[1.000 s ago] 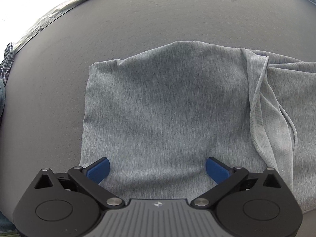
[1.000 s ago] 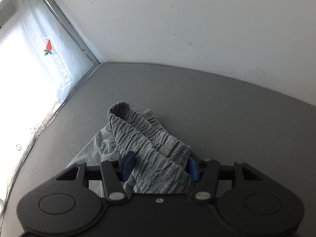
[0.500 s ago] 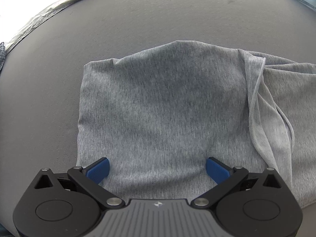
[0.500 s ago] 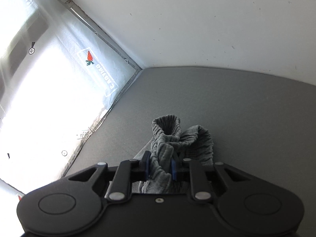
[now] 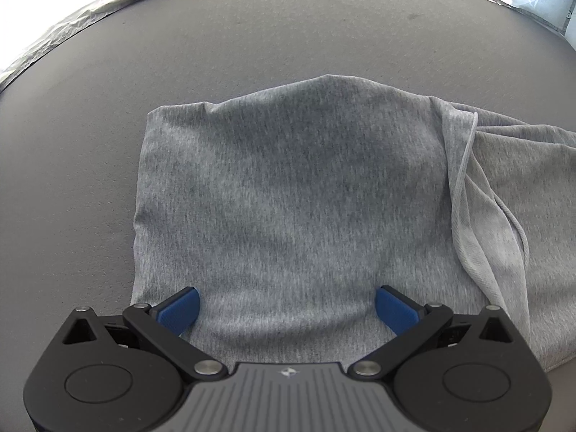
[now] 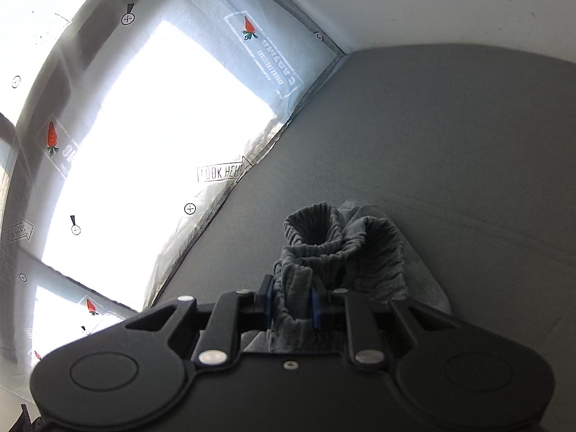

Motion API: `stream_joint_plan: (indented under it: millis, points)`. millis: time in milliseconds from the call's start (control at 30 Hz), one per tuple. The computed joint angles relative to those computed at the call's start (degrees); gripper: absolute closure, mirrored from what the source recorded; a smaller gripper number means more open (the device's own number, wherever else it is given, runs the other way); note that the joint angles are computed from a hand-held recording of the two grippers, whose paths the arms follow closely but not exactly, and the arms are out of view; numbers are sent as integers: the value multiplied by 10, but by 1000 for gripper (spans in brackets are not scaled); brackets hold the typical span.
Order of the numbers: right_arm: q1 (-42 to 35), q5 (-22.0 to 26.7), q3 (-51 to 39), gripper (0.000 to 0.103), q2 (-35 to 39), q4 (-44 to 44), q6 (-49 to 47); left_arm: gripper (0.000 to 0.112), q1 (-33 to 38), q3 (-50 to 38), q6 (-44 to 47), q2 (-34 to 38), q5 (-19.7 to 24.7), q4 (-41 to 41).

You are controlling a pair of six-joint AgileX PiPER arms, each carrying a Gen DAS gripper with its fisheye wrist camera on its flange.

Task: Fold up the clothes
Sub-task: 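Carry the waistband over onto the folded leg and release it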

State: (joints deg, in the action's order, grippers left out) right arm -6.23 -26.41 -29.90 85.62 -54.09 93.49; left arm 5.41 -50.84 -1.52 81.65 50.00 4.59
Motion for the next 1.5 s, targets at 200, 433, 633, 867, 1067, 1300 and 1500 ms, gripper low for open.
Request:
stream_joint_plan:
  millis: [200,433,633,867,1067,1300,1500]
  points:
    - [56,-30,-3,83,11,-11,8,9,19,19,34,-17,-8,-20]
    - [131,-20,-42,83,42,-78,53,9,39,49,70,-47,-21,-39]
    - [222,54,-102,77,55,-254,185,9,53,68,96,-66,-24,-52]
    - [217,-23,-95,73,32,-183,107,9,70,89,126,-89,-25,-66]
    - [171,6,-22,81,-33,62,-29,9,80,102,144,-104,-20,-74]
    - [141,78,-41,88,44,-19,96,9,87,115,153,-123,-8,-75]
    - [179,29,-101,88,122,-215,232,9,96,134,160,-152,-1,-78]
